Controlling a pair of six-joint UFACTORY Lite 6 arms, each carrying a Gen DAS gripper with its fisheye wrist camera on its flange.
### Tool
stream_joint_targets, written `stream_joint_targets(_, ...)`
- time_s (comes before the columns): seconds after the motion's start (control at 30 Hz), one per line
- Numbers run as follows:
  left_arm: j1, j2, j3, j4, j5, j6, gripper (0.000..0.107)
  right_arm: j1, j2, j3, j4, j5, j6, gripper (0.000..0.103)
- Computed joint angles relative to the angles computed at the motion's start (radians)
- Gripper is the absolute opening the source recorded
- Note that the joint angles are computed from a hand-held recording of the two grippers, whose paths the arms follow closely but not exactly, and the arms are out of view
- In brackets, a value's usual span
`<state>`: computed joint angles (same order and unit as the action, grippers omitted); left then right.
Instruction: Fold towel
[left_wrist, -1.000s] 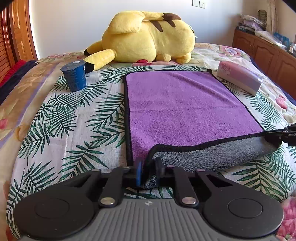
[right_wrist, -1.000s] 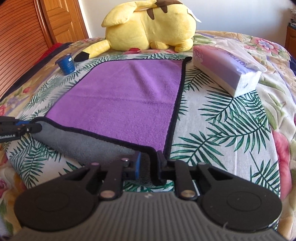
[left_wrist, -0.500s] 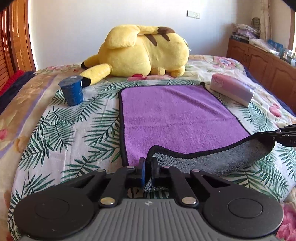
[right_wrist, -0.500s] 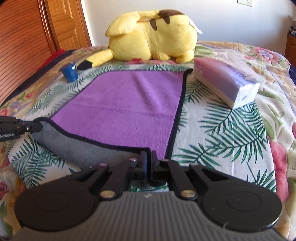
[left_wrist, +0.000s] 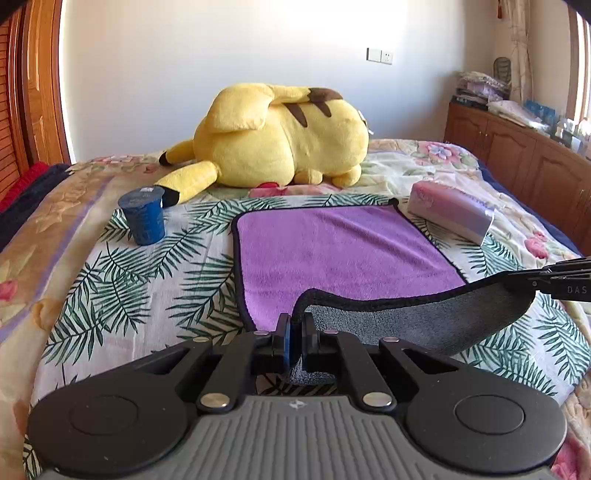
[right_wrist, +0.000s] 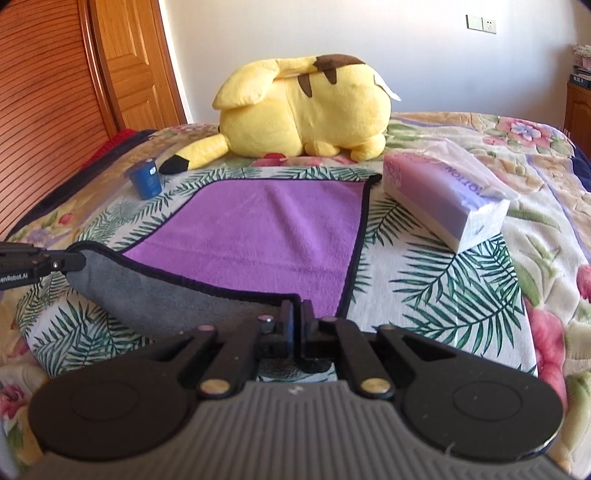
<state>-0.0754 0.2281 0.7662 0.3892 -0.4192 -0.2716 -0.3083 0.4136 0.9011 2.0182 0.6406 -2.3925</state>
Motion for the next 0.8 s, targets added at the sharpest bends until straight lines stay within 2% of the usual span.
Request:
stream_joint_targets(0.47, -0.006, -0.002, 0.004, -0.066, -0.019, 0.064, 0.0, 0.01, -0.035, -0.02, 0.04, 0.042, -0.05, 0.004)
stream_joint_targets(0.8, -0.003, 0.037, 0.043, -0.084, -0.025, 0.081, 0.0, 0.026, 0.017, 0.03, 0.09, 0.03, -0.1, 0.004)
